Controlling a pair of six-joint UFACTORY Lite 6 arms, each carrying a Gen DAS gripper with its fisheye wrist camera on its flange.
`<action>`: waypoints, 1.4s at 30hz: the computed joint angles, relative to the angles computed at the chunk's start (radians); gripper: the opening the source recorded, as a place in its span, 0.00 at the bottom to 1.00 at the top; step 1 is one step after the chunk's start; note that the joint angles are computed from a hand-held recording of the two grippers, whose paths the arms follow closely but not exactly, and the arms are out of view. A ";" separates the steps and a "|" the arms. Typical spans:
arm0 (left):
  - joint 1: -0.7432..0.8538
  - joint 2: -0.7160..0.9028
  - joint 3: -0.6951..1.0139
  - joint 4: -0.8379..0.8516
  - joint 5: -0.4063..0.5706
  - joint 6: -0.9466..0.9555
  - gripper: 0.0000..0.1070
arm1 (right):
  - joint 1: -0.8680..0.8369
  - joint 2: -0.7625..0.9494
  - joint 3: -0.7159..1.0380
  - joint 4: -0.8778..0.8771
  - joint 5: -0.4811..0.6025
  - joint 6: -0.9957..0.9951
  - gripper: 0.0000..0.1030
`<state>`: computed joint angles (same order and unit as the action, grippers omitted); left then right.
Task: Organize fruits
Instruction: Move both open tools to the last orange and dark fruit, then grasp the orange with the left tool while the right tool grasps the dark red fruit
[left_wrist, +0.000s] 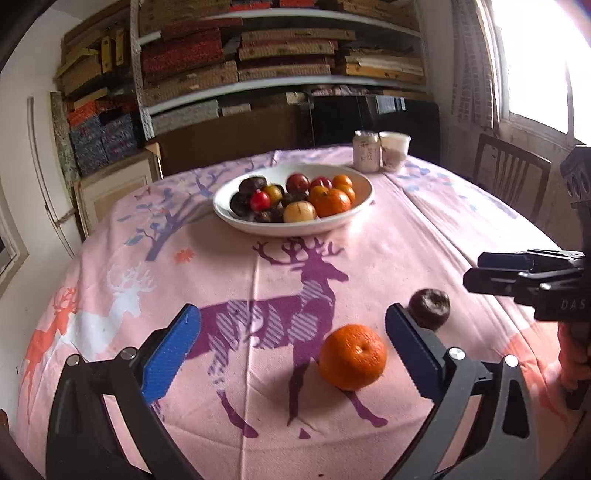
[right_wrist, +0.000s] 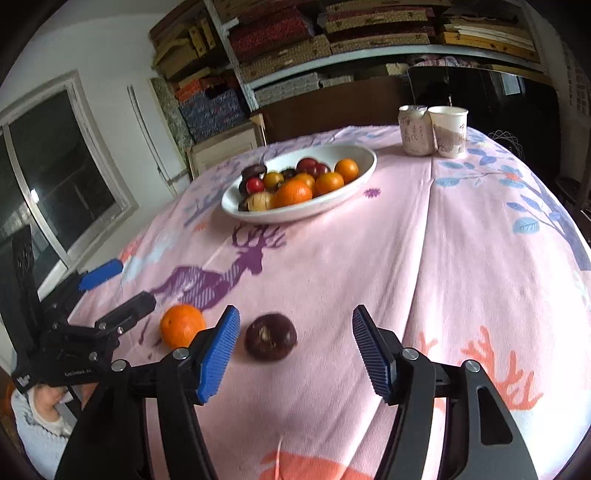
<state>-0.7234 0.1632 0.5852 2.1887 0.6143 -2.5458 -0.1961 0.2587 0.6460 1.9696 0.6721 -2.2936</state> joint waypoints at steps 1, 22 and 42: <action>0.004 0.017 0.020 -0.020 -0.027 0.028 0.92 | 0.024 -0.004 -0.009 0.001 -0.036 -0.011 0.62; 0.026 0.237 0.236 -0.240 -0.171 0.408 0.92 | 0.280 0.049 0.083 0.231 -0.317 -0.198 0.49; 0.082 0.277 0.268 0.058 -0.260 0.248 0.61 | 0.317 0.077 0.108 0.301 -0.364 -0.213 0.40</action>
